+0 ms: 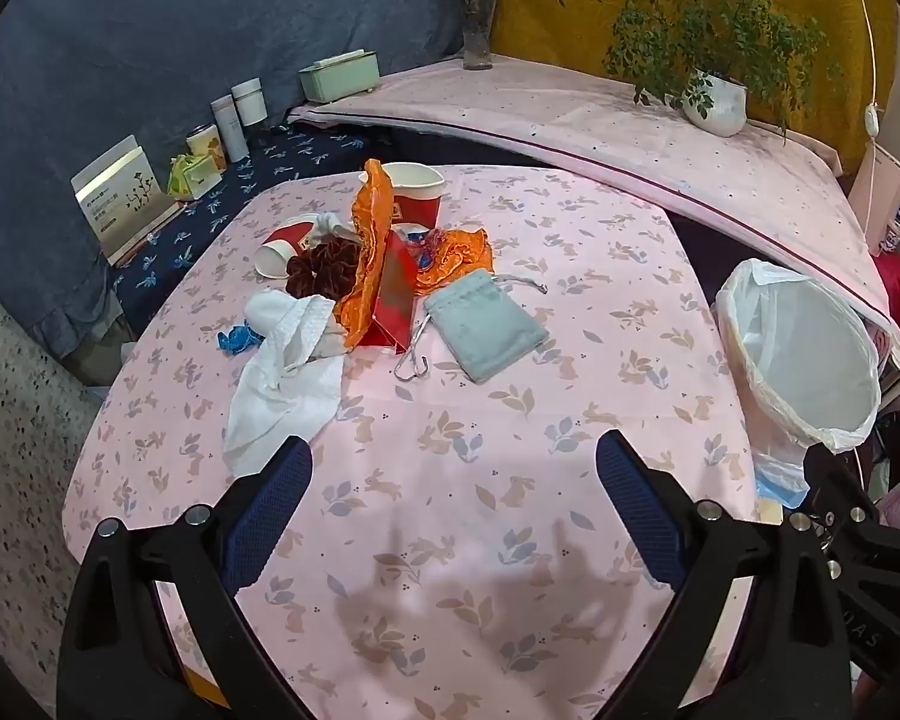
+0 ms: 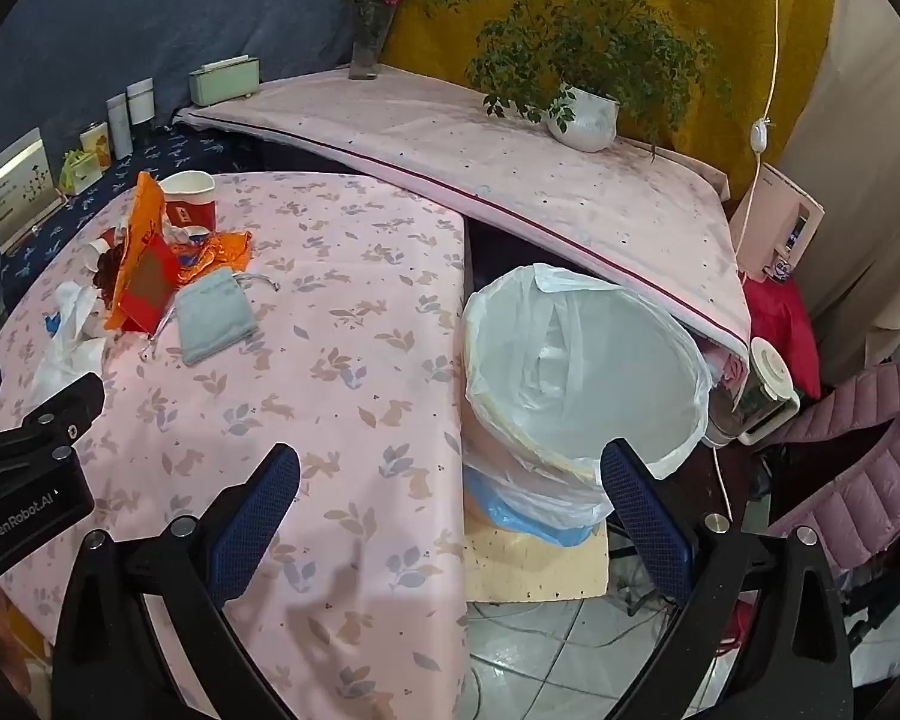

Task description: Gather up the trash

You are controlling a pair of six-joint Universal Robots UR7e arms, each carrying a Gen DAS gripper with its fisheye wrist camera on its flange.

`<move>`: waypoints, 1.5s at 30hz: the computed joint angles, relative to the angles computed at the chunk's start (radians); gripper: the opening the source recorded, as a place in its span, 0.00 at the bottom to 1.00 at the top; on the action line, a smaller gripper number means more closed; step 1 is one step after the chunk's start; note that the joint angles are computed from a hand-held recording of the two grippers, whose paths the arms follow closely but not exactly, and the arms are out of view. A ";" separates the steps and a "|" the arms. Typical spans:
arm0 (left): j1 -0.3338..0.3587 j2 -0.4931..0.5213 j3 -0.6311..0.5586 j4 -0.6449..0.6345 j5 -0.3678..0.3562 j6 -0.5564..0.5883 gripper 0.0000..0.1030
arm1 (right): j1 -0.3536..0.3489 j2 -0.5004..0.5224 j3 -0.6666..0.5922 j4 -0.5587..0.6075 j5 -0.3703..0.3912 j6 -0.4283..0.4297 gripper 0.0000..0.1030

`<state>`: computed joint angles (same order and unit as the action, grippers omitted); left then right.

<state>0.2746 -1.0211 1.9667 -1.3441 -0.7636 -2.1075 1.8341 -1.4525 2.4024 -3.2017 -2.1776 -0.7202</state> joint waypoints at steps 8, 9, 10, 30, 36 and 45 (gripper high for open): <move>0.001 0.005 -0.009 0.004 -0.008 0.004 0.88 | -0.010 -0.002 -0.002 0.010 0.012 -0.006 0.93; 0.001 0.005 -0.010 0.003 -0.010 0.005 0.88 | -0.010 -0.010 -0.004 0.020 0.012 -0.008 0.93; 0.003 0.001 -0.005 0.002 -0.010 0.002 0.88 | -0.019 0.000 0.009 -0.012 0.012 -0.024 0.93; 0.012 0.015 0.007 -0.040 -0.031 0.003 0.88 | -0.026 0.008 -0.005 0.020 0.003 -0.014 0.93; 0.012 0.014 0.012 -0.046 -0.030 0.005 0.88 | -0.025 0.010 -0.005 0.018 0.001 -0.014 0.93; 0.013 0.018 0.007 -0.044 -0.030 0.002 0.88 | -0.025 0.010 -0.005 0.020 0.002 -0.012 0.93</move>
<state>0.2879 -1.0035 1.9740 -1.3881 -0.7934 -2.1051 1.8089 -1.4421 2.3969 -3.1818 -2.1755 -0.7326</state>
